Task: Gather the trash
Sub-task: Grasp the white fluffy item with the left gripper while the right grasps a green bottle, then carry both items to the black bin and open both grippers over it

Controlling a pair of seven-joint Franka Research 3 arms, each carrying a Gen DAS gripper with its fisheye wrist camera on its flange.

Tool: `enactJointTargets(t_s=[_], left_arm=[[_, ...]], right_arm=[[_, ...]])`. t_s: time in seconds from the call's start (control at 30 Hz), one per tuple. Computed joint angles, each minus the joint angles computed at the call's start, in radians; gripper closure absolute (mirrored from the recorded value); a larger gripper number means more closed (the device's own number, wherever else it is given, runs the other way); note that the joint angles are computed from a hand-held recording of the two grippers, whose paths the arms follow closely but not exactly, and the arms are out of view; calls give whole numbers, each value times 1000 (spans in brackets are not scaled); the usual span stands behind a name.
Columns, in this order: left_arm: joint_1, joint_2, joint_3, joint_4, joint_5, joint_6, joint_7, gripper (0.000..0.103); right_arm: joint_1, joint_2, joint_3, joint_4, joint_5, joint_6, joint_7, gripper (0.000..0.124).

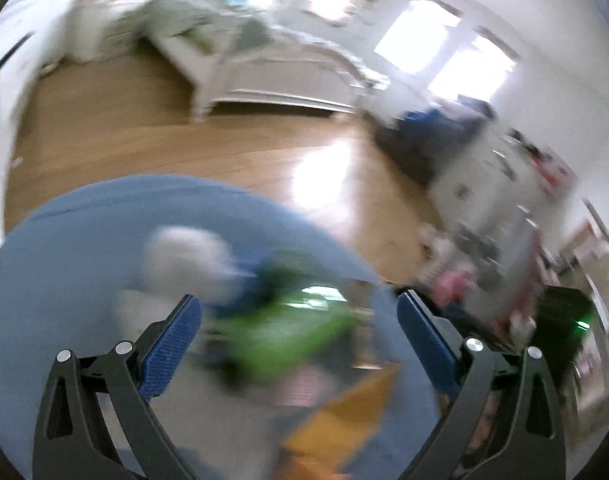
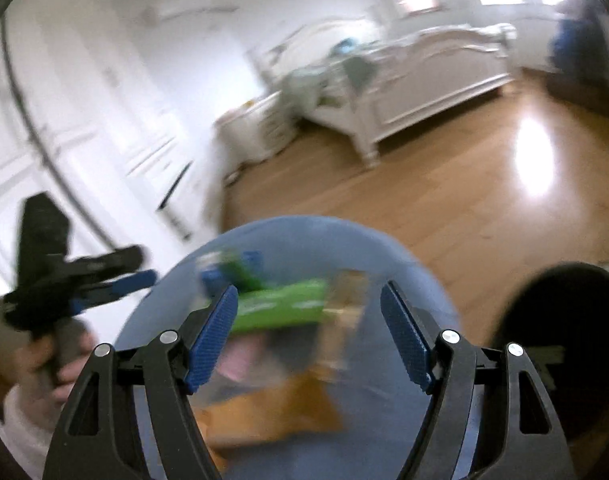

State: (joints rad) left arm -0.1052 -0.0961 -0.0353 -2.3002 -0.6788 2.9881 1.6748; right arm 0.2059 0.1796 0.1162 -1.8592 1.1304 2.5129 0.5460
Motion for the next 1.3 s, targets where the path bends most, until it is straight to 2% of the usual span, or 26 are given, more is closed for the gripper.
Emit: enactJointTargets(t_s=[0.07,0.13,0.23,0.27,0.33,0.4,0.43,0.47,0.53,0.67,0.8,0.9,1.0,1.1,1.2,1.3], left_arm=[[8,20,41,10,-110,-18,95,6],[37,56,49,45,-177,-63,175,6],[88,132,33,118,-273,-143,283,7],[107,161,22,149,-327,-174,334,7],[137,201,-2,188,-346,-199,364,9],[159,243,-21,222,-306,-207,349,26],[170,256,-30,230,-286,-217,341,44],[179,272,-41,240,-267,-224,331,52],[204,276,-73,228,-289,-197,365,59],[255,211,-130,162,-484,-103,494,62],[218,91,-111,98,-627,-30,615,62],[164,-6,-93,71,-666,-10,669,62],[103,-66,-83,73,-650,-21,684,62],[30,-62,-89,119,-624,-33,676,62],[-37,8,-95,208,-588,-75,647,62],[-67,122,-130,320,-499,-113,574,62]], right_arm=[[34,44,18,62,-72,-8,31,56],[67,97,30,128,-160,-6,84,58],[124,194,27,240,-343,21,210,66],[149,235,15,288,-426,24,275,71],[154,275,26,336,-486,6,325,82],[153,308,37,373,-524,4,364,90],[147,311,48,373,-526,17,364,91],[144,315,55,376,-531,21,371,91],[129,311,72,368,-521,29,373,92],[69,277,118,320,-407,55,313,93],[-9,184,165,235,-177,66,175,93],[-51,98,158,168,6,50,63,93],[-88,0,124,95,195,32,-53,93],[-100,-85,65,28,319,56,-146,93],[-113,-153,-11,-34,404,80,-205,93],[-114,-186,-84,-79,450,134,-259,93]])
